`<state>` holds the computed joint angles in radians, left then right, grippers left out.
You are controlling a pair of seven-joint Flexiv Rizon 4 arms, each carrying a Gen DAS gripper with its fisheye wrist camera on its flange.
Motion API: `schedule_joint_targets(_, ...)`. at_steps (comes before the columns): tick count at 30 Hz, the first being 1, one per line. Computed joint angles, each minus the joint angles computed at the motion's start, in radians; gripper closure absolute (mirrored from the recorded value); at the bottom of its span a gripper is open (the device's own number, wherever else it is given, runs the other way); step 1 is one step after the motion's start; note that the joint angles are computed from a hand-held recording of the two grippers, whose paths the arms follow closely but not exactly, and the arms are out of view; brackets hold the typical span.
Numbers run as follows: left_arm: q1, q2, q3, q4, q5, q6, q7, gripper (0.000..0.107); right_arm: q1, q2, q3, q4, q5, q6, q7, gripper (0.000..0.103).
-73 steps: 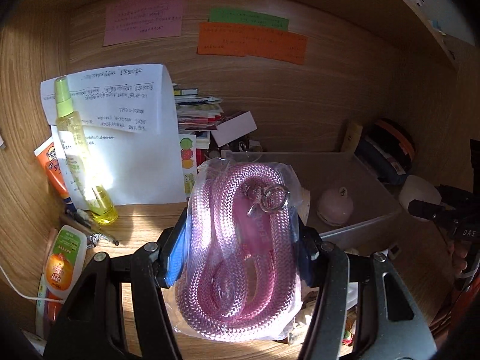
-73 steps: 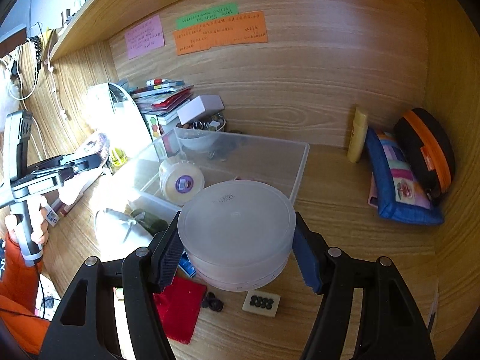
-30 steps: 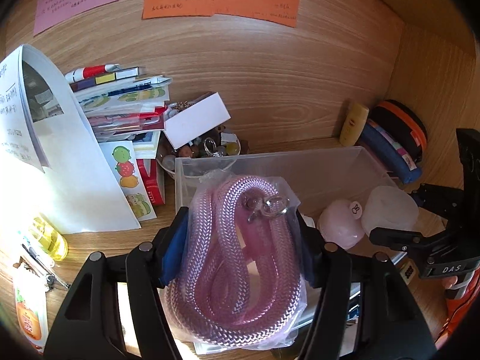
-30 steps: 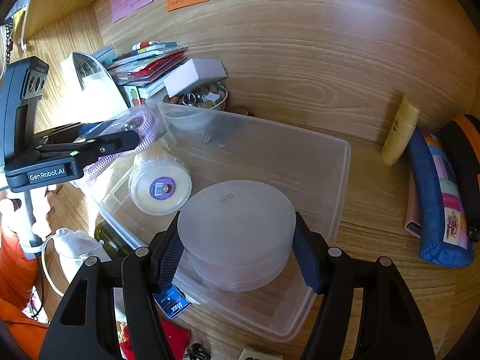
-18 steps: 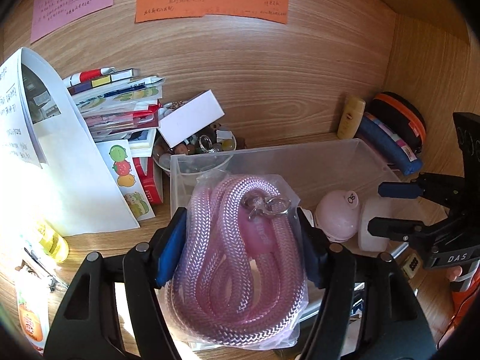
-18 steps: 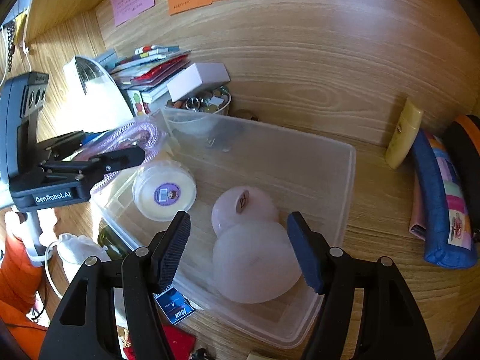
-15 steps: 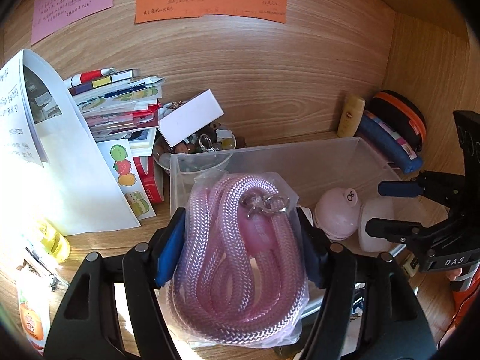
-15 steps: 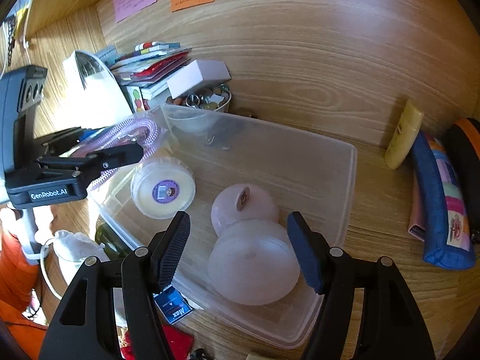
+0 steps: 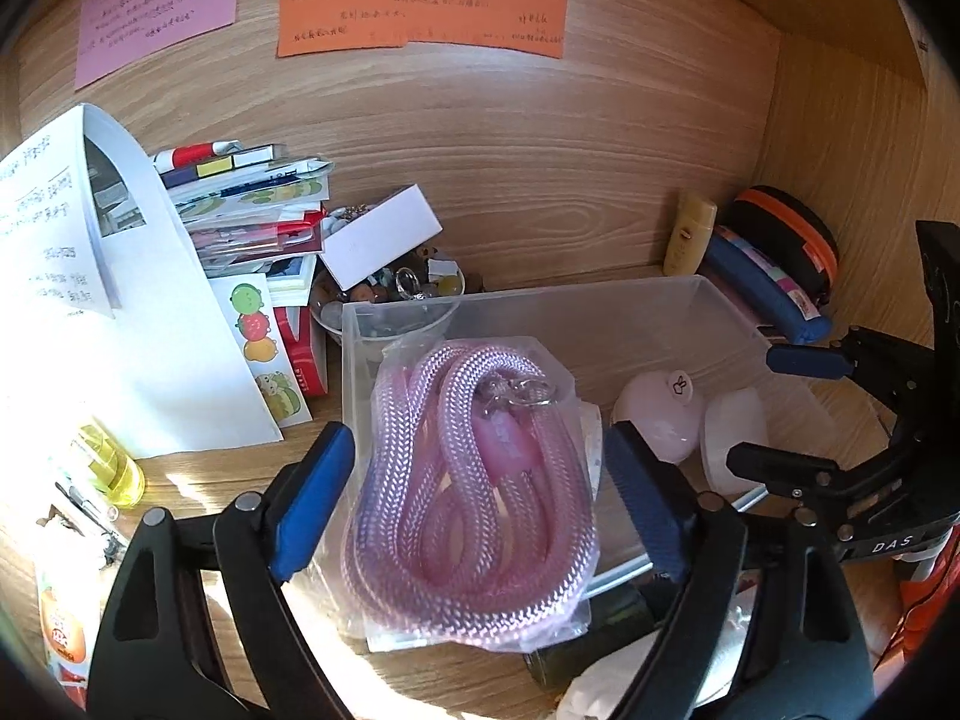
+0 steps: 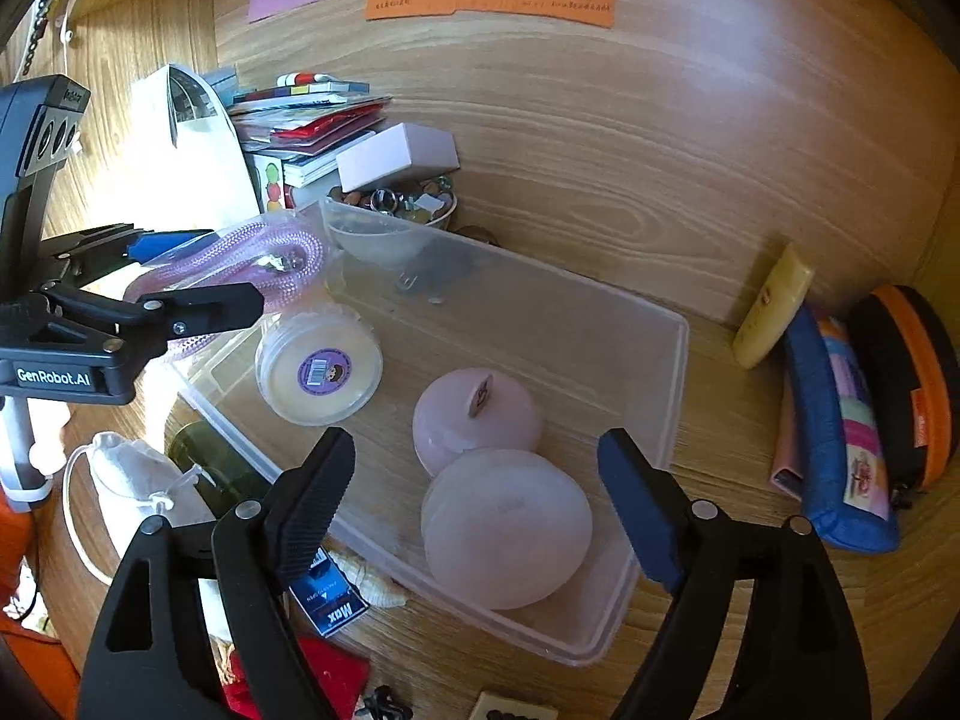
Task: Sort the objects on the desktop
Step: 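Lift both held items and lower them into the clear plastic box, then open both grippers to release the rope bag and container in the box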
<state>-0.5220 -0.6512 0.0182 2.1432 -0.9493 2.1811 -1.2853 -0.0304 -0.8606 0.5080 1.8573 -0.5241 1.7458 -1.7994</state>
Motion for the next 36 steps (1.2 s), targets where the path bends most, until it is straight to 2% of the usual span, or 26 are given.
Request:
schedule_joint_targets(2, -0.005, 0.004, -0.002, 0.001, -0.009, -0.003, -0.001, 0.013, 0.008, 0.01, -0.014, 0.011, 0.011, 0.014, 0.008, 0.021)
schedule_joint_targets(7, -0.05, 0.006, 0.003, -0.006, -0.08, 0.012, 0.044, 0.013, -0.018, 0.019, 0.003, 0.024, 0.017, -0.004, 0.038, 0.018)
schedule_joint_targets(9, -0.052, 0.013, -0.01, -0.001, -0.093, 0.03, 0.051, 0.013, -0.046, 0.018, 0.029, 0.03, 0.021, -0.015, 0.041, 0.017)
schedule_joint_targets(14, -0.046, 0.036, -0.043, 0.029, -0.097, 0.08, 0.037, 0.01, -0.067, 0.042, 0.027, 0.066, 0.036, 0.018, 0.056, 0.017)
schedule_joint_targets(21, -0.066, 0.056, -0.087, 0.07, -0.156, 0.15, 0.049, 0.008, -0.058, 0.076, -0.035, 0.122, 0.014, 0.083, 0.103, 0.017)
schedule_joint_targets(24, -0.055, 0.069, -0.108, 0.096, -0.15, 0.146, 0.026, 0.007, -0.05, 0.085, -0.067, 0.142, -0.004, 0.105, 0.123, 0.017)
schedule_joint_targets(28, -0.072, 0.071, -0.121, 0.118, -0.195, 0.15, 0.02, 0.007, -0.035, 0.096, -0.113, 0.171, -0.023, 0.134, 0.145, 0.017)
schedule_joint_targets(36, -0.093, 0.082, -0.154, 0.172, -0.248, 0.138, -0.017, 0.007, -0.045, 0.107, -0.151, 0.216, -0.07, 0.165, 0.19, 0.017)
